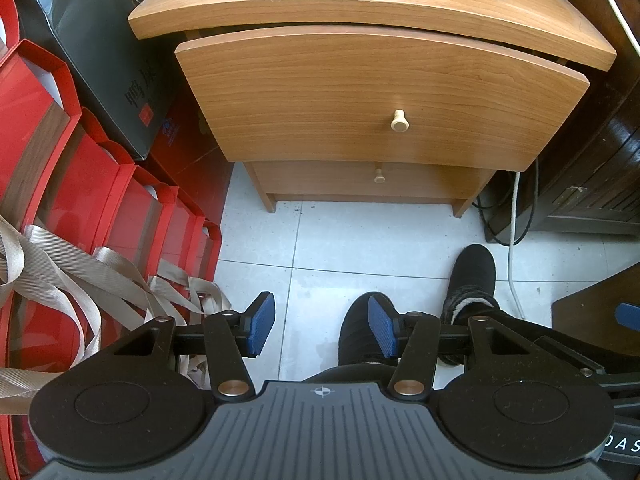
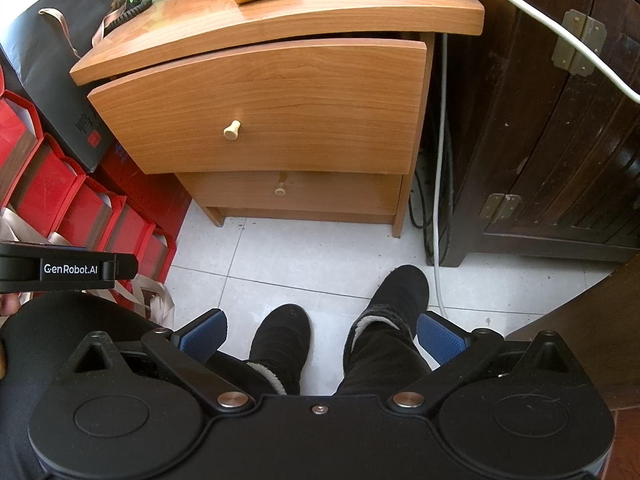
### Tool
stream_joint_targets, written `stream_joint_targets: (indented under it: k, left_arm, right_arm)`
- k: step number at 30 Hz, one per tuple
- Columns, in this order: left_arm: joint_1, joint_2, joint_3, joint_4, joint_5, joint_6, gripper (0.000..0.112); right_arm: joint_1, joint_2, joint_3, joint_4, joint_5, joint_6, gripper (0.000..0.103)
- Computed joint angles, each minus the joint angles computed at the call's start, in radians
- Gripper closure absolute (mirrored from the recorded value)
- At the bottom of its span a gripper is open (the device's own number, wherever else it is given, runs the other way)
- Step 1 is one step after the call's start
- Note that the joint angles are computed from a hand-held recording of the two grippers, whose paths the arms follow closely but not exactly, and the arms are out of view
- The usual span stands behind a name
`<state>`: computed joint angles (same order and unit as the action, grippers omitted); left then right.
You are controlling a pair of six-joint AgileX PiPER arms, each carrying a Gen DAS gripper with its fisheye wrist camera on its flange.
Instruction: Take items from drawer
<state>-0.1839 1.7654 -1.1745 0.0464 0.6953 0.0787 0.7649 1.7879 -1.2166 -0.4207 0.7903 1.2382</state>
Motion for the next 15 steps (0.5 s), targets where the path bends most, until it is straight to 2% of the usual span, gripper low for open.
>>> stream_joint_targets:
  k: [15]
  left_arm:
    - [-0.004, 0.001, -0.001, 0.005, 0.003, -0.004, 0.057]
  right_arm:
    - [0.000, 0.003, -0.005, 0.005, 0.000, 0.000, 0.001]
